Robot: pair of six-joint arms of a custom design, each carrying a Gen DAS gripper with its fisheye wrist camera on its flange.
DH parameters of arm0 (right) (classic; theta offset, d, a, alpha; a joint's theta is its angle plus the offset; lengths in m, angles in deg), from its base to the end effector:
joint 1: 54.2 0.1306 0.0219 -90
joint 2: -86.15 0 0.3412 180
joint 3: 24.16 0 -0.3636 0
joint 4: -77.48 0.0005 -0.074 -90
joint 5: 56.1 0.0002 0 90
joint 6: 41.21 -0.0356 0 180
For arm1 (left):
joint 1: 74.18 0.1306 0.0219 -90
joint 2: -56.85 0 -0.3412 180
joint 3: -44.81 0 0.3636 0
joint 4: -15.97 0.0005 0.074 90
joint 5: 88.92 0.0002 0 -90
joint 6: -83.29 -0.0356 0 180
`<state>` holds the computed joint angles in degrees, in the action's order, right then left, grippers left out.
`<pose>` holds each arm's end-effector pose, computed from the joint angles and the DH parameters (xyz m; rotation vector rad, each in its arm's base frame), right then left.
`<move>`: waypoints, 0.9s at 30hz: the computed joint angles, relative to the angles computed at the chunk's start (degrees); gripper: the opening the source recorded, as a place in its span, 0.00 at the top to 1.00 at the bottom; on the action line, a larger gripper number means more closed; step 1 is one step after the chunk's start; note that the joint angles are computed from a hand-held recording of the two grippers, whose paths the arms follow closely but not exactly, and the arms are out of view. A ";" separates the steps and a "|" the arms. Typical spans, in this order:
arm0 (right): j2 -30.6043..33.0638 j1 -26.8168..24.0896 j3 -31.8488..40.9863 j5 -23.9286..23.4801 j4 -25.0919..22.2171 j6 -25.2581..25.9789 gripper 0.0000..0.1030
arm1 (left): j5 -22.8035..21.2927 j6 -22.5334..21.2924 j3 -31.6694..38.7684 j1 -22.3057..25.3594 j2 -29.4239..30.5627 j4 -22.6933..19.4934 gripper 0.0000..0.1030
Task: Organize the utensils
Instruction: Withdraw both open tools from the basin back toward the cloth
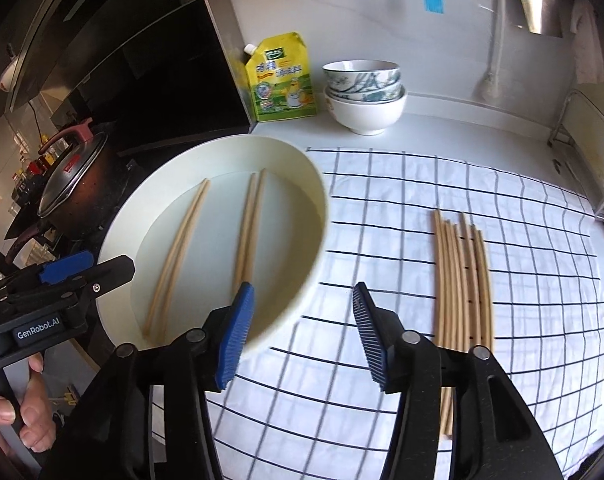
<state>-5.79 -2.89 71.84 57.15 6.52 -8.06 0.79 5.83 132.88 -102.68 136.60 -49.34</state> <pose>0.2731 0.3177 0.4266 0.2477 2.5285 0.1867 0.3342 -0.1818 0.4270 0.3573 2.5631 -0.2627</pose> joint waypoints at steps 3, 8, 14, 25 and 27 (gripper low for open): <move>-3.45 -0.19 -3.36 0.75 -1.12 -1.17 0.50 | -0.52 1.85 0.14 -2.55 0.15 0.12 0.23; -10.02 -1.10 -9.22 1.52 -4.21 -3.52 0.47 | -1.03 4.71 1.34 -8.35 1.48 -0.15 0.22; -18.24 -2.63 -15.98 2.50 -8.96 -6.54 0.44 | -1.79 7.42 3.58 -15.54 3.89 0.84 0.20; -26.65 -5.54 -27.88 -0.45 -9.06 -5.51 0.43 | -3.21 12.18 4.53 -23.79 10.62 0.60 0.15; -27.26 -6.42 -29.13 -1.40 -7.90 -4.23 0.43 | -1.78 13.30 4.52 -23.65 11.68 0.38 0.15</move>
